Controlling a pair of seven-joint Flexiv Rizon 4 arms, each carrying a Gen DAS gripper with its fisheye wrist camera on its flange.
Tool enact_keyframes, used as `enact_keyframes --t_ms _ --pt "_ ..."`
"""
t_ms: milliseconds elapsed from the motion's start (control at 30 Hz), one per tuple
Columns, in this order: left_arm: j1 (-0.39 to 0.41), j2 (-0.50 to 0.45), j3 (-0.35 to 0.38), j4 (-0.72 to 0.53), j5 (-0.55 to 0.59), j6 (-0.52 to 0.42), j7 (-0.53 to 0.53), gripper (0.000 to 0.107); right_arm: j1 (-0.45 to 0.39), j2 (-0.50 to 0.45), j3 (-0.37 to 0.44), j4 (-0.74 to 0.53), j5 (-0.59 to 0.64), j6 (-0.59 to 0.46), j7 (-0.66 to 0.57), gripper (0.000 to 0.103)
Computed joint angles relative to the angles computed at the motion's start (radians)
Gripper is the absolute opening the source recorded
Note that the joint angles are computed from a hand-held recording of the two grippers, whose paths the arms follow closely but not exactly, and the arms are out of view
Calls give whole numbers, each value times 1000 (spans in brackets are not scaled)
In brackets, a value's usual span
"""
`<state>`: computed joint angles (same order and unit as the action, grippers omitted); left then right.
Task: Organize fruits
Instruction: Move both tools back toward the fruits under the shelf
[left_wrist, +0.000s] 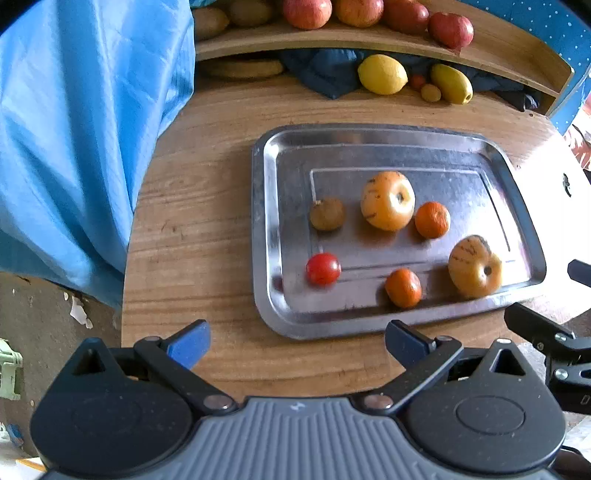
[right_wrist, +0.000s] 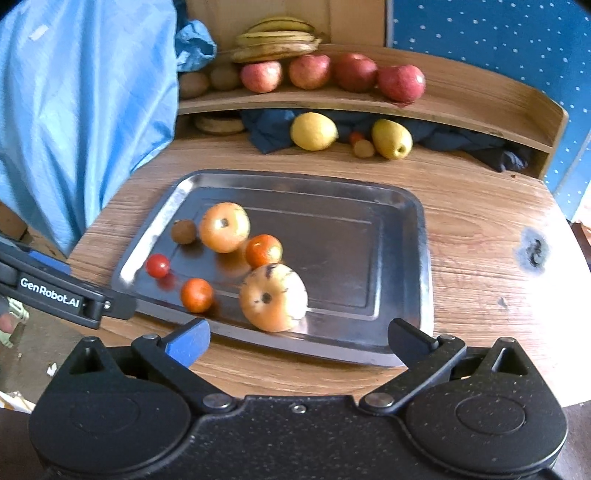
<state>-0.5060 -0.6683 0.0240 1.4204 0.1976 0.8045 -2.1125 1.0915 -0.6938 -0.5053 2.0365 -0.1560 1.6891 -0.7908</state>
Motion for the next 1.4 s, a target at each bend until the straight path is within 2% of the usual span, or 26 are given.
enact_keyframes --t_ms 300,567,1100,1400 --pt "-3 -66 19 -125 12 -57 -4 102 -46 -18 11 -40 -1 -6 5 102" --pt "-1 -156 33 -293 19 -123 10 102 -131 -41 57 -107 -27 -20 16 102" --pt "20 -385 28 -683 -47 -243 106 102 -277 -100 131 -234 -87 -62 68 102" --pt "41 -556 24 -974 -104 -330 166 102 -289 -142 105 -296 -118 -91 129 102"
